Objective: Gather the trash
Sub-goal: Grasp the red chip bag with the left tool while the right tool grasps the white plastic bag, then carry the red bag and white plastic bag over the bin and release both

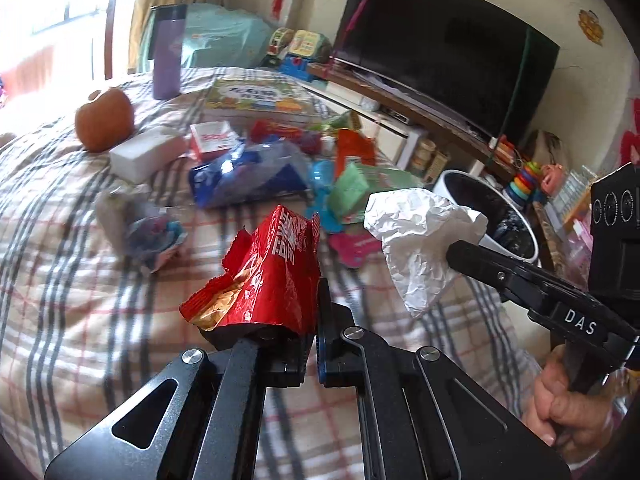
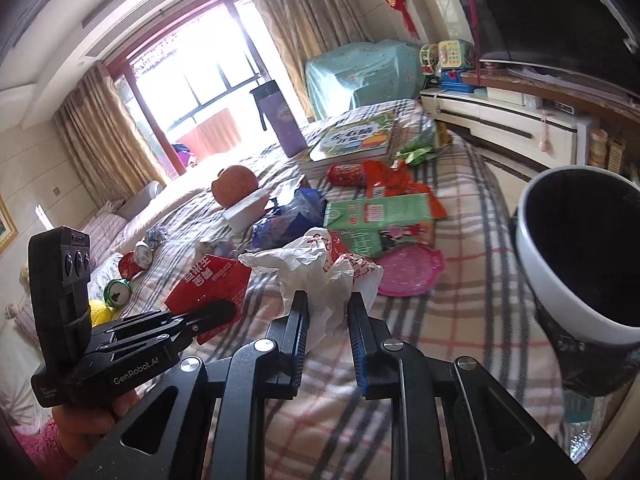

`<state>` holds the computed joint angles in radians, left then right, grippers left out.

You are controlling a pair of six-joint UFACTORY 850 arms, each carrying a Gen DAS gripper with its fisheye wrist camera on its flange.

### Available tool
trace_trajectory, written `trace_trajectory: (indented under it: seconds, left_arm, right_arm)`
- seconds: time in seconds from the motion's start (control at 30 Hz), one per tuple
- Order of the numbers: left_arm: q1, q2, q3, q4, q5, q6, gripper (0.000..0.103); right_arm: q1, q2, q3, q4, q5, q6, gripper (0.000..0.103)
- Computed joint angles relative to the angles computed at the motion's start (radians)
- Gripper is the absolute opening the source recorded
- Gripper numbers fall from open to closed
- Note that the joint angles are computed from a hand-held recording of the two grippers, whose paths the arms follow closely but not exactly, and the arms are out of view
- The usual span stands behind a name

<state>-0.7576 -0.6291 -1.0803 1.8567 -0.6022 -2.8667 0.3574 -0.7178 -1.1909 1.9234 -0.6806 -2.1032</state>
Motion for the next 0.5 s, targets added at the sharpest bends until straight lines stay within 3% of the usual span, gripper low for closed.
trace_trajectory:
  seconds: [0.5]
  left_arm:
    - [-0.009,-0.101,-0.197,0.016,0.089,0.137,0.003]
  right_arm:
    - [-0.111,0.035,0.047,0.094,0.001,-0.033,0.020]
